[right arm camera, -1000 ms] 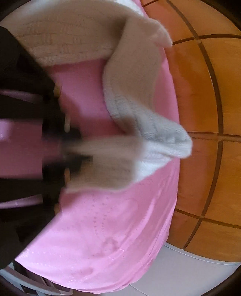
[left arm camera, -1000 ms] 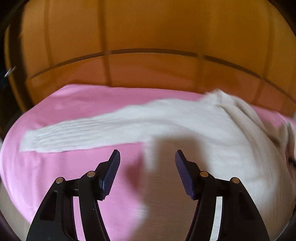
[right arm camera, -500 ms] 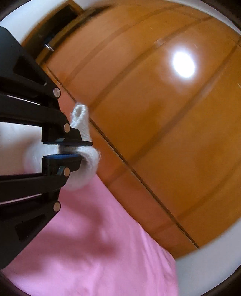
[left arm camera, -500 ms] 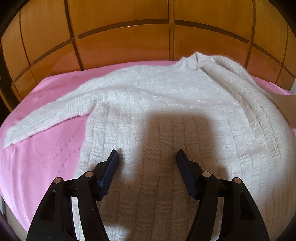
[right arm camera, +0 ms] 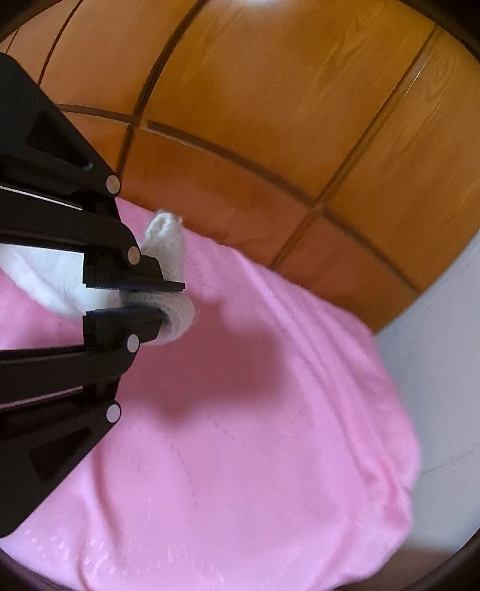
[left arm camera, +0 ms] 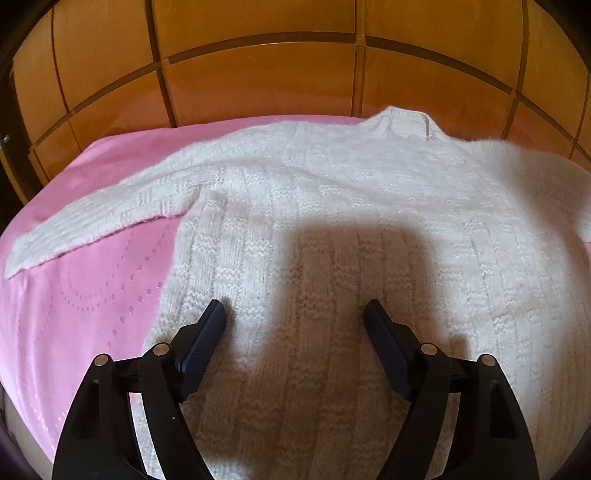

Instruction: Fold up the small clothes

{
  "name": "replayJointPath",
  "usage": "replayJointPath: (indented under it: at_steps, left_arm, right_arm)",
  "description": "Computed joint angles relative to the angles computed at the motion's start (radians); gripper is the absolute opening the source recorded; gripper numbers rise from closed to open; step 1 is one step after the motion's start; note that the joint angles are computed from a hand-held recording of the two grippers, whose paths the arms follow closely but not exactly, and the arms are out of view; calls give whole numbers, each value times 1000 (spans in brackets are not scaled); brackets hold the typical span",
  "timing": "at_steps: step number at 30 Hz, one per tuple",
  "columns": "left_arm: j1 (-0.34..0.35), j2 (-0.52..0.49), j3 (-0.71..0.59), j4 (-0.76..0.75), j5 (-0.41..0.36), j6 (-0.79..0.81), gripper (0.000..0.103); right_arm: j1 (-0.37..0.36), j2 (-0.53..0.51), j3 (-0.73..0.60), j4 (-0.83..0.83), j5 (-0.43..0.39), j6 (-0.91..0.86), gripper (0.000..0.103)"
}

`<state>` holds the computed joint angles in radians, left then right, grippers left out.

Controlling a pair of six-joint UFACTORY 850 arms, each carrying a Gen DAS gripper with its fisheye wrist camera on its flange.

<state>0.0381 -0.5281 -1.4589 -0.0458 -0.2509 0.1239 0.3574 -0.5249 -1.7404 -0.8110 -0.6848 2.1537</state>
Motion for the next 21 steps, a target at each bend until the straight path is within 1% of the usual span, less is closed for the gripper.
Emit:
replayJointPath:
  at_steps: [1,2,3,4,6,8,11,12,14,17,18,19,20,21]
  left_arm:
    - [-1,-1,0,11,2,-9,78]
    - [-1,-1,0,20,2,-18,78]
    - [-1,-2,-1,20,4,-19,78]
    - [0,-1,0,13,4,-10,78]
    - [1,-2,-1,6,3,-6,79]
    - [1,-3,-3,-3,3,-3,80]
    - [0,-4,-5,3,2,-10,80]
    - [0,-5,-6,4,1,-11,80]
    - [0,-4,-6,7,-2,-15,80]
    - [3,1,-7,-17,-13,6,80]
    - [5,5,-5,-26,-17,15,80]
    - [6,9,-2,-24,-20,13,80]
    - [9,15,1,-24,-27,12,80]
    - [14,21,3,-48,-37,36,80]
  right_arm:
    - [-10,-7,-2,24,-7,-7,19]
    - [-14,-2,14,6,12,27,28]
    - [-15,-4,17,-19,17,34,52]
    - [0,0,27,-67,-4,55,69]
    - [15,22,64,-104,-1,88,69]
    - [23,42,117,-93,66,68,68]
    - [39,34,155,-57,210,23,65]
    - [43,23,152,-41,229,3,65]
    - [48,-36,104,16,258,-56,59]
    - [48,-101,35,30,261,-50,49]
    - [47,-125,-3,64,240,-98,30]
    - [45,-156,-54,133,196,-188,6]
    - [23,-185,-95,190,162,-264,6]
    - [23,-193,-116,205,113,-297,5]
